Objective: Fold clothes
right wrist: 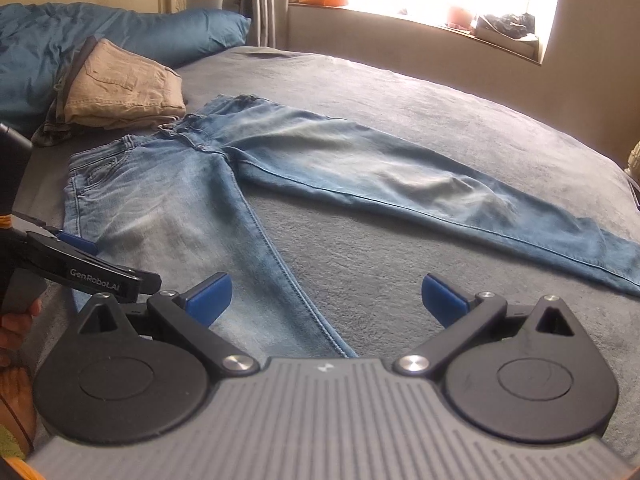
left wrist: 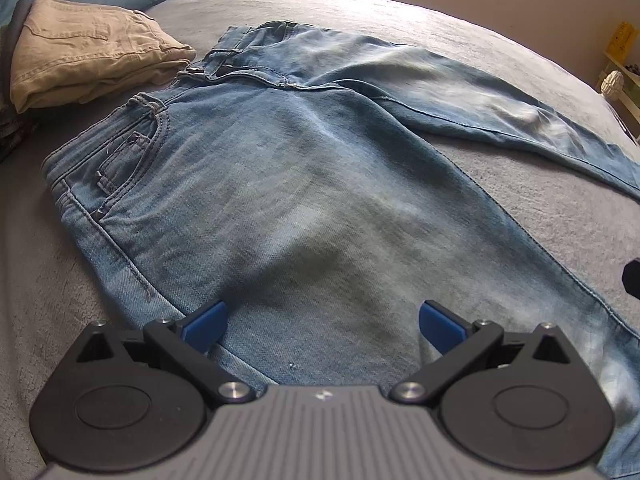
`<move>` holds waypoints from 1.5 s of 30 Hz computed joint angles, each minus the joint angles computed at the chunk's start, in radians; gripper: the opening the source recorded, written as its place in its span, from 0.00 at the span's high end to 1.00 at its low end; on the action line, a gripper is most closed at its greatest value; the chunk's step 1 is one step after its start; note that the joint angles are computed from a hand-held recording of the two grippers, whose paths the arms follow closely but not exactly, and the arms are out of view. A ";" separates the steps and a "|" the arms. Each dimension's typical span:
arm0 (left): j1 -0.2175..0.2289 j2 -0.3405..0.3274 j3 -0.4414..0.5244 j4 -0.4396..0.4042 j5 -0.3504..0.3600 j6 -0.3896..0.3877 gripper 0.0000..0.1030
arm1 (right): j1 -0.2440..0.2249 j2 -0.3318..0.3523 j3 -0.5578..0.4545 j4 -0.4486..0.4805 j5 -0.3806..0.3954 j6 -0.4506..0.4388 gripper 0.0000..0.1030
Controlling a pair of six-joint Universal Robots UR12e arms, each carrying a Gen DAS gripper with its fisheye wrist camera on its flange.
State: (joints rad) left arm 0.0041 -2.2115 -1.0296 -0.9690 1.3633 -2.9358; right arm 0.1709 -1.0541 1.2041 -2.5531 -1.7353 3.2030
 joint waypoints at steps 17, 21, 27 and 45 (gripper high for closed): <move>-0.009 0.013 -0.011 0.082 0.088 -0.059 0.00 | 0.002 -0.007 0.014 0.033 0.186 -0.195 0.01; -0.012 0.009 -0.008 0.084 0.113 -0.052 0.00 | 0.012 -0.004 0.010 0.045 0.191 -0.272 0.01; -0.015 0.007 -0.006 0.075 0.130 -0.047 0.00 | 0.016 0.001 -0.013 0.133 0.244 -0.317 0.01; -0.020 0.001 0.002 0.042 0.173 -0.044 0.00 | 0.022 -0.003 -0.019 0.218 0.306 -0.418 0.24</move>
State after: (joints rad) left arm -0.0162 -2.2105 -1.0277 -0.9267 1.5358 -2.9795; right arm 0.1932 -1.0572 1.1854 -2.3351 -1.4289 2.7846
